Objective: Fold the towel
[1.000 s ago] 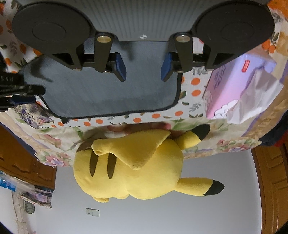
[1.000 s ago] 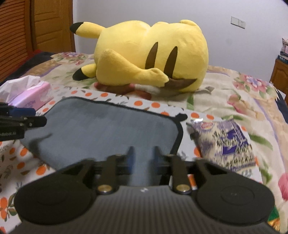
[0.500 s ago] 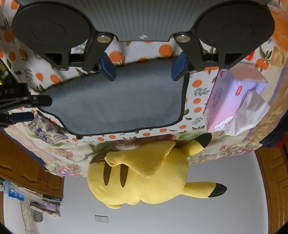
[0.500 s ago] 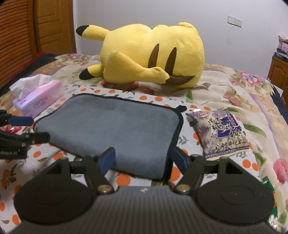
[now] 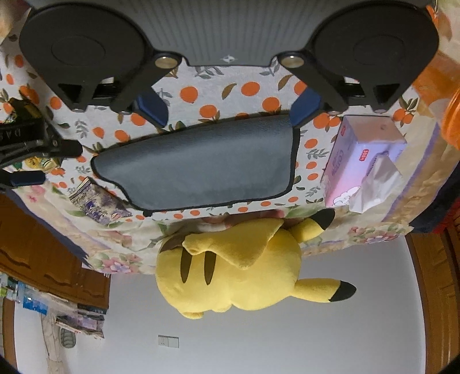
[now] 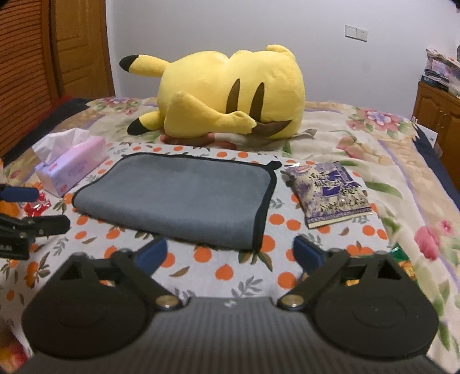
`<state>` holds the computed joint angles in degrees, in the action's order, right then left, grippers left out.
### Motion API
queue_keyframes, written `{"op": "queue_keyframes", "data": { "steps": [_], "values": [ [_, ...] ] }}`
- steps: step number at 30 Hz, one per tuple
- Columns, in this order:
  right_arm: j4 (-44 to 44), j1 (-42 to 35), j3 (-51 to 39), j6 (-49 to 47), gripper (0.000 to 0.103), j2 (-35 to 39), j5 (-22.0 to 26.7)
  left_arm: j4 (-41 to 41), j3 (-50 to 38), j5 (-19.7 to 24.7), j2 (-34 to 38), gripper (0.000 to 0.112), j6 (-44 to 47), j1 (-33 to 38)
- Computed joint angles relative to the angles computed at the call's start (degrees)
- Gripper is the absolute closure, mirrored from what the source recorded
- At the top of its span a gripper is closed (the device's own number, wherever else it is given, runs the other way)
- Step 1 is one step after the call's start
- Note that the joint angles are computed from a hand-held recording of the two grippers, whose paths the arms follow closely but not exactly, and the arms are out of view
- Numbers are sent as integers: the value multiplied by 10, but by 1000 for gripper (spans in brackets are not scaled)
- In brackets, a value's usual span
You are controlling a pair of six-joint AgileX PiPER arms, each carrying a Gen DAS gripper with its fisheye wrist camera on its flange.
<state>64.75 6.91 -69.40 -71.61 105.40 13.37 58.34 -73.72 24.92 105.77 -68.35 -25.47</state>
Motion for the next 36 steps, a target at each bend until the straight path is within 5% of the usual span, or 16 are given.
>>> {"op": "queue_keyframes", "data": {
  "steps": [11, 17, 36],
  "values": [
    [8, 2, 84, 7, 0, -79, -28, -48, 53, 20, -61, 9, 27, -33],
    [74, -2, 139, -54, 0, -137, -34, -27, 74, 75, -93, 9, -2, -73],
    [-107, -33, 224, 123, 0, -317, 17, -37, 110, 220, -224, 9, -11, -207]
  ]
}}
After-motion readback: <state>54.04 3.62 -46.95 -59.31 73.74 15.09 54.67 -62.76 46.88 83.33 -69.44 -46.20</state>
